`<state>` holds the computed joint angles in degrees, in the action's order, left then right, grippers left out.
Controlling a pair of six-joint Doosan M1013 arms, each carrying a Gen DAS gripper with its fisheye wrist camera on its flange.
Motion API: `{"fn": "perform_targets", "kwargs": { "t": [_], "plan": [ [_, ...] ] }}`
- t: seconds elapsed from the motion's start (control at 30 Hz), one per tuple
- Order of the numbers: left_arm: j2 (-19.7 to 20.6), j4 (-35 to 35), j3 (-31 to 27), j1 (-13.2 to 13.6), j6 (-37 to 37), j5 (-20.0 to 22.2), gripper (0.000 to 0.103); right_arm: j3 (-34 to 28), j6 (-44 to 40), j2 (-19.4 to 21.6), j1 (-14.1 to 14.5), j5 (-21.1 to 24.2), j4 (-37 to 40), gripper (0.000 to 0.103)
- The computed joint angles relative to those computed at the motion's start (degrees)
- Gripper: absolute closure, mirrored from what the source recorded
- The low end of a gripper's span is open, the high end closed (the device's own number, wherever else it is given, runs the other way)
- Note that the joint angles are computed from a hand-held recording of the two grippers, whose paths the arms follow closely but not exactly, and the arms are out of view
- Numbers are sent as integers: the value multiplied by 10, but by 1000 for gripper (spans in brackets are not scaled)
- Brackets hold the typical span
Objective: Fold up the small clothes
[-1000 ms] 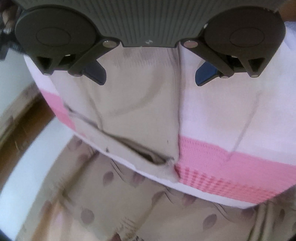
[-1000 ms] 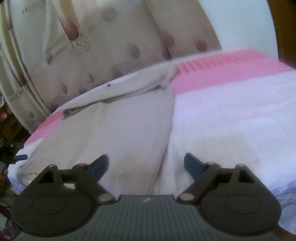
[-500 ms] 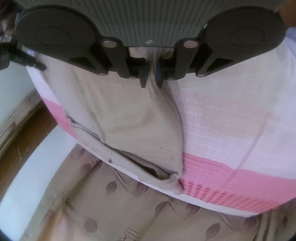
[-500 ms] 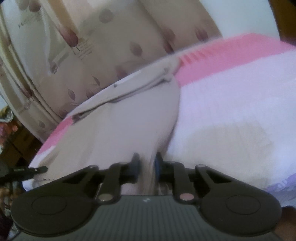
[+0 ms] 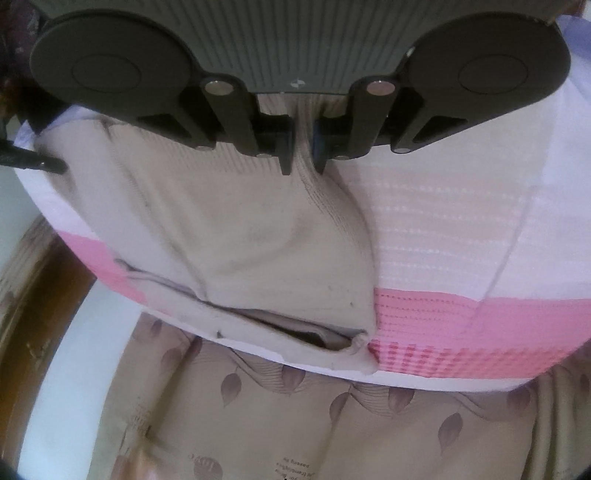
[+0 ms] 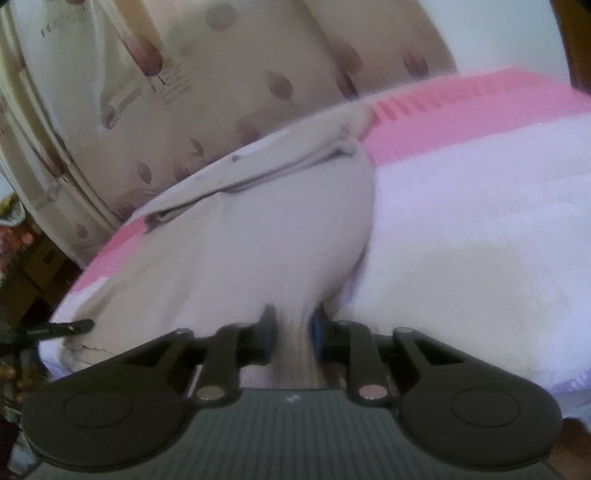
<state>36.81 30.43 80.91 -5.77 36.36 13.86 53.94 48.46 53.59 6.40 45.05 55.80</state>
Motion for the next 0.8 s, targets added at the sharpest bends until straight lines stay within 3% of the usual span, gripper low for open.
{"fn": "perform_targets", "kwargs": {
  "t": [0.13,0.23,0.43,0.8],
  "plan": [
    [0,99,-4,-10,-85,24,94,0,-1,4,-5,22,41,93],
    [-2,131,-4,-12,-110,24,94,4,-22,7,-14,46,118,93],
    [-9,219,-5,-19,-177,33,94,5,-24,9,-21,66,195,93],
    [-11,279,-12,-26,-230,44,94,8,-31,13,-26,79,266,93]
  ]
}}
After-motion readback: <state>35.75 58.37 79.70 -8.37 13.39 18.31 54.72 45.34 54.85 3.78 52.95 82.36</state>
